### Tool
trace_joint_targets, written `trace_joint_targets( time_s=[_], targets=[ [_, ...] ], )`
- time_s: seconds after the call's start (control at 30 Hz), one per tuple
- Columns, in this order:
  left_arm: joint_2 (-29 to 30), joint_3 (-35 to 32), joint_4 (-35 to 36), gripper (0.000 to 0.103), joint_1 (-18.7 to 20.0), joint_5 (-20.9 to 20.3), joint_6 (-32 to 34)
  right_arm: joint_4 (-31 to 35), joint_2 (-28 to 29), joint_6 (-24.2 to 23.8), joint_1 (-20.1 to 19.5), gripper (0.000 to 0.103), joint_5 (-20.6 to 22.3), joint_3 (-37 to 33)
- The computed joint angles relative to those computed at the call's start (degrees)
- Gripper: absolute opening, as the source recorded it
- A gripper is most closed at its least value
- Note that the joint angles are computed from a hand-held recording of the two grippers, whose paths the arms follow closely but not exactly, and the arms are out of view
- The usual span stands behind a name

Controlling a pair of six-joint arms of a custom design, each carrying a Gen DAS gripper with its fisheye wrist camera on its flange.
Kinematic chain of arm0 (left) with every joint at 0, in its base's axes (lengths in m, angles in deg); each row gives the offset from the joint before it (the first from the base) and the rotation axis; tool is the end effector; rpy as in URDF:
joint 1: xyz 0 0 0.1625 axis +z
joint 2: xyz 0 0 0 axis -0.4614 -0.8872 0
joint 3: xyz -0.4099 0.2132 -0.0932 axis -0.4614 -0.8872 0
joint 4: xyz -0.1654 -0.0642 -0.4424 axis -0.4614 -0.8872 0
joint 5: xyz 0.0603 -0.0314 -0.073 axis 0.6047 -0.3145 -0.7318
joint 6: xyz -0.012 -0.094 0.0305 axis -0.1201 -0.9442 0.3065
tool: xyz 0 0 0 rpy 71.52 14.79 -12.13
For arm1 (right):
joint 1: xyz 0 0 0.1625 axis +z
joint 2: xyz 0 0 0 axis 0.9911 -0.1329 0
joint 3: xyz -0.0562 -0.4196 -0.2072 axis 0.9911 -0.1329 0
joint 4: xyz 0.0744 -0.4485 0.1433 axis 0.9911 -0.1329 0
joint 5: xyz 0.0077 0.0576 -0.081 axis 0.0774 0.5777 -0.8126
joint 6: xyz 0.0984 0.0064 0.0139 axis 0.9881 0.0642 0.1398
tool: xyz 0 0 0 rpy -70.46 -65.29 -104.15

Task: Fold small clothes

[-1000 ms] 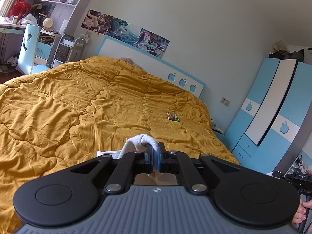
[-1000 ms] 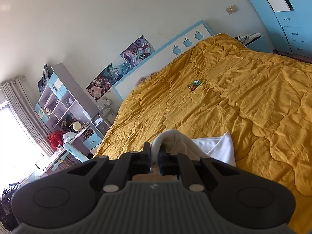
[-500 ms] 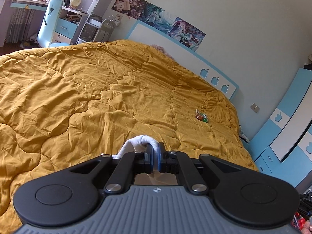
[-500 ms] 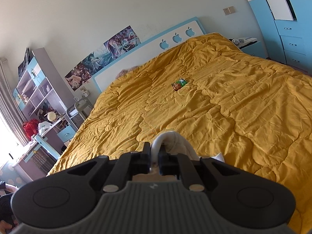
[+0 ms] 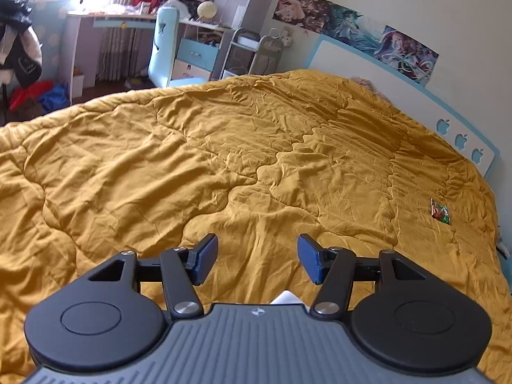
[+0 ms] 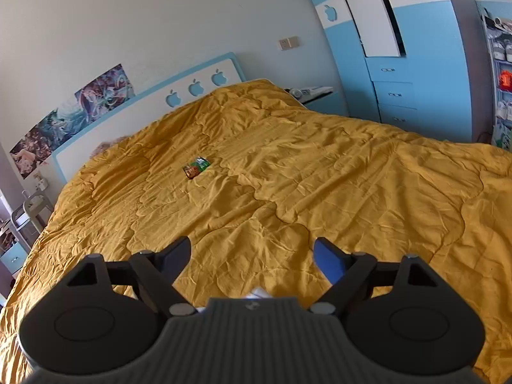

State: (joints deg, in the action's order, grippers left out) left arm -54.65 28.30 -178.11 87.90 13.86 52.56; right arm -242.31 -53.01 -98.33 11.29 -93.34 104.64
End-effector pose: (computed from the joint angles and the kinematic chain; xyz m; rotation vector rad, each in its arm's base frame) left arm -0.1438 -0.7201 0.2285 -0.5342 1.8100 -1.4950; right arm 0.1630 -0.9222 0.1744 0.2522 -2.3287 1.4221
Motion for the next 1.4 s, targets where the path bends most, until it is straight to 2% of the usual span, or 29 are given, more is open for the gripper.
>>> trace_joint_targets(
  time_s=[0.07,0.17,0.23,0.3,0.37,0.4,0.53,0.6,0.67,0.73,0.77,0.83,0.87,0.93,1.0,1.1,1.13,1.2,1.3,1.4],
  targets=[
    [-0.8,2.1,-3.3,0.071,-0.3,-2.6,4.8,0.6,-1.9,-3.8,-0.5,0.08,1.1,2.7],
    [-4.5,7.1,5.2,0.071,-0.7,-5.7,-2.1,1.3,-5.0,-8.1,-1.4,0.08,2.6,7.0],
    [-7.7,10.7,12.3,0.07,-1.0,-8.2,-7.5,2.5,-7.3,-8.8,-1.8,0.08,2.4,9.7],
    [-11.7,14.8,19.0,0.069,-1.2,-13.2,-12.2,6.0,-10.3,-7.2,-2.4,0.08,3.5,12.9],
    [-15.1,18.7,22.1,0.069,-1.5,-18.3,-15.5,9.9,-14.4,-4.7,-3.3,0.08,5.2,17.4],
    [-16.4,20.7,22.6,0.069,-2.0,-19.7,-16.8,11.5,-16.2,-3.6,-3.9,0.08,6.3,19.5],
    [-20.0,27.6,23.2,0.069,-4.7,-20.3,-22.5,16.2,-22.8,2.1,-5.7,0.081,10.0,27.8],
    [-22.9,31.9,23.1,0.069,-5.6,-23.8,-26.3,19.0,-26.1,5.3,-7.2,0.081,14.6,32.0],
    [-25.0,36.5,20.9,0.069,-5.8,-29.4,-32.9,20.6,-28.7,9.6,-8.8,0.081,18.6,35.7],
    [-25.2,40.0,15.8,0.069,-5.3,-34.3,-38.6,21.1,-30.4,17.6,-10.5,0.08,22.9,38.8],
    [-24.6,42.0,11.0,0.069,-4.7,-37.1,-42.1,20.8,-31.1,22.4,-11.6,0.079,26.1,40.5],
    [-22.1,44.4,2.3,0.069,-3.8,-39.8,-46.9,18.8,-31.5,30.1,-13.5,0.077,31.2,43.1],
    [-19.9,45.3,-3.7,0.069,-2.9,-41.3,-48.9,17.2,-31.3,34.2,-14.2,0.077,33.0,44.3],
    [-16.4,45.7,-11.1,0.069,-0.9,-44.6,-50.0,13.6,-30.6,38.4,-15.1,0.075,34.0,46.0],
    [-13.7,44.9,-15.9,0.069,0.9,-47.0,-48.4,10.4,-29.4,40.3,-15.6,0.071,34.0,46.9],
    [-9.2,42.7,-23.4,0.069,2.3,-46.6,-44.5,5.1,-26.9,41.8,-16.5,0.058,34.4,47.4],
    [-7.8,41.6,-25.2,0.069,3.1,-47.2,-43.7,3.2,-26.0,42.5,-16.7,0.056,34.9,47.3],
    [-6.3,39.9,-25.5,0.068,4.9,-48.4,-44.0,0.9,-24.4,42.6,-17.0,0.056,35.9,46.7],
    [-4.1,37.5,-26.8,0.063,7.2,-50.9,-45.5,2.3,-22.4,38.3,-16.5,0.057,35.2,44.7],
    [-3.3,35.5,-26.1,0.056,8.4,-51.0,-45.7,0.2,-19.9,37.4,-16.0,0.056,34.4,42.7]
  ],
)
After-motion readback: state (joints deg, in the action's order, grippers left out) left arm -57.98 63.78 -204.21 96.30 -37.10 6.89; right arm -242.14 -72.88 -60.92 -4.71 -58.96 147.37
